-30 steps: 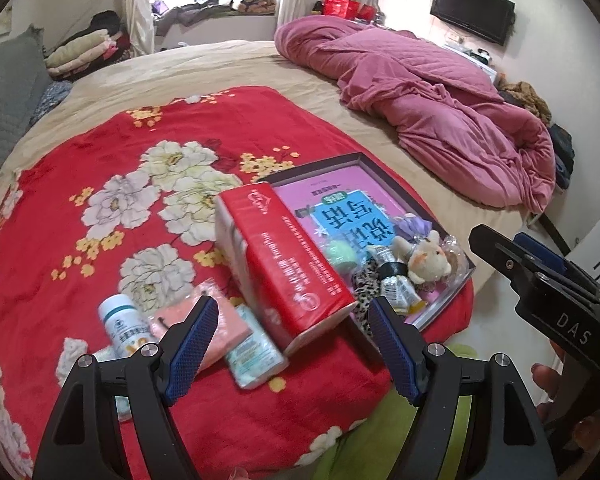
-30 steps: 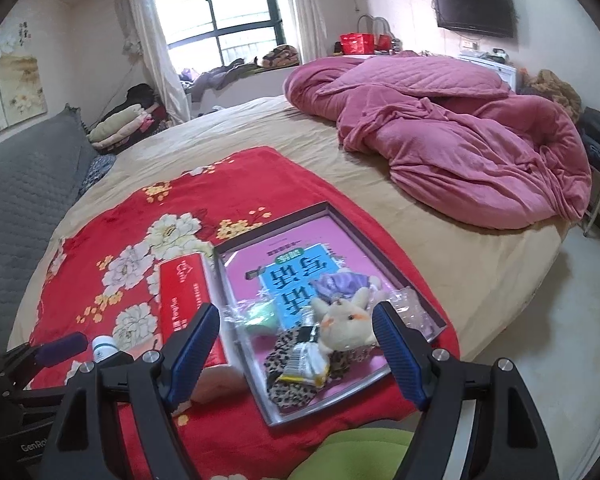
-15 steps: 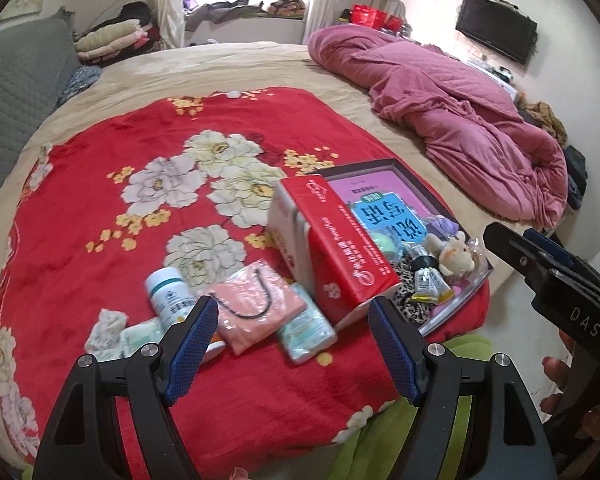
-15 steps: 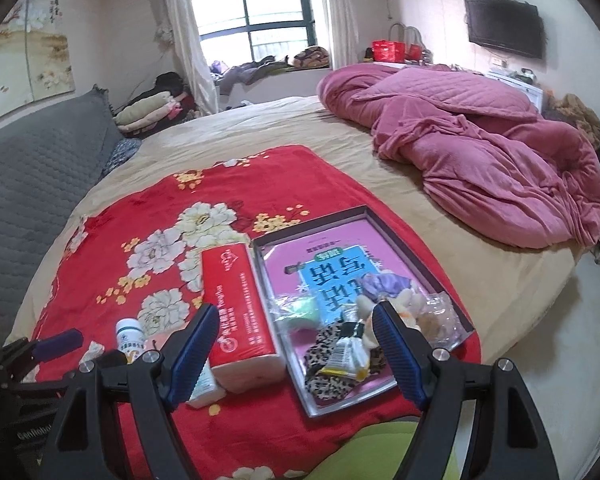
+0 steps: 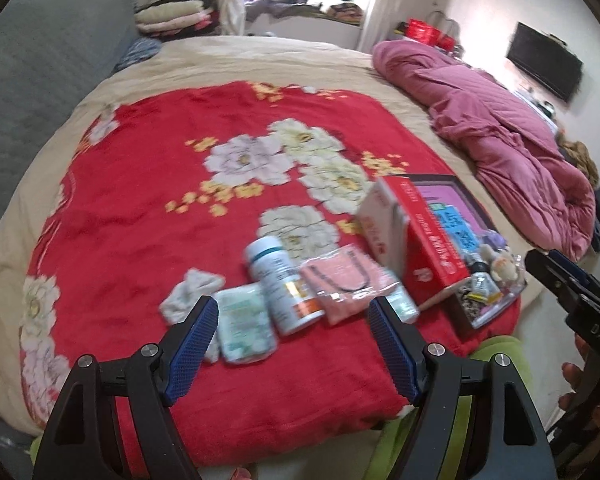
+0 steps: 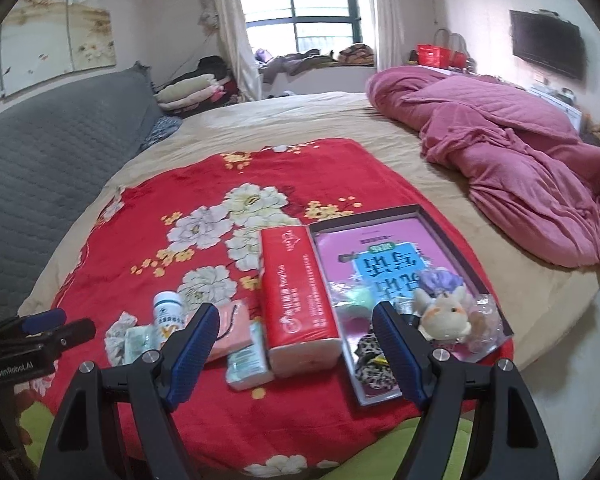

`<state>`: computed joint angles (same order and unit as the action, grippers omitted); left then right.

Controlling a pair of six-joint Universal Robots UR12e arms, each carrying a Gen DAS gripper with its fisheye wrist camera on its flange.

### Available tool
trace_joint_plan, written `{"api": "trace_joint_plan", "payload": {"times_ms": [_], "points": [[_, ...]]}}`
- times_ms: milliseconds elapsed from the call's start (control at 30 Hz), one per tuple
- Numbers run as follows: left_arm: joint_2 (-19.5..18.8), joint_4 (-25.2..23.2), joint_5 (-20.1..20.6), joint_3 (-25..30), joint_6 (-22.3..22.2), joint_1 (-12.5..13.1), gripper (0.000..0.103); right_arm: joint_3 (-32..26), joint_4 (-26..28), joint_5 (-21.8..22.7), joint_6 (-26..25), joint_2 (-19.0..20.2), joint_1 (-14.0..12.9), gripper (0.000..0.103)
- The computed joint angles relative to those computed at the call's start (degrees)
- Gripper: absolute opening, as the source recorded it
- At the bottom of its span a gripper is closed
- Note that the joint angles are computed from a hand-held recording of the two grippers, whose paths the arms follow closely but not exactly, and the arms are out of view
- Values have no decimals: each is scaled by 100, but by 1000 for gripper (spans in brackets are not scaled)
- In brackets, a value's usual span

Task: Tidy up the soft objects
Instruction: 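Move both open tools back over the pile of items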

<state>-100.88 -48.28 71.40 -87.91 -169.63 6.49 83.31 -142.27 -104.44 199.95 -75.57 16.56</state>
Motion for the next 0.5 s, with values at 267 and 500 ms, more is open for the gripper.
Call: {"api": "trace_joint_plan", "payload": {"times_ms": [267,500], "points": [[86,-99,166,-193,-107,198,79,-58,49,237,-247,82,96,78],[122,-246,286,-318,-67,270,79,-101,193,450,-469,185,193,78]]}}
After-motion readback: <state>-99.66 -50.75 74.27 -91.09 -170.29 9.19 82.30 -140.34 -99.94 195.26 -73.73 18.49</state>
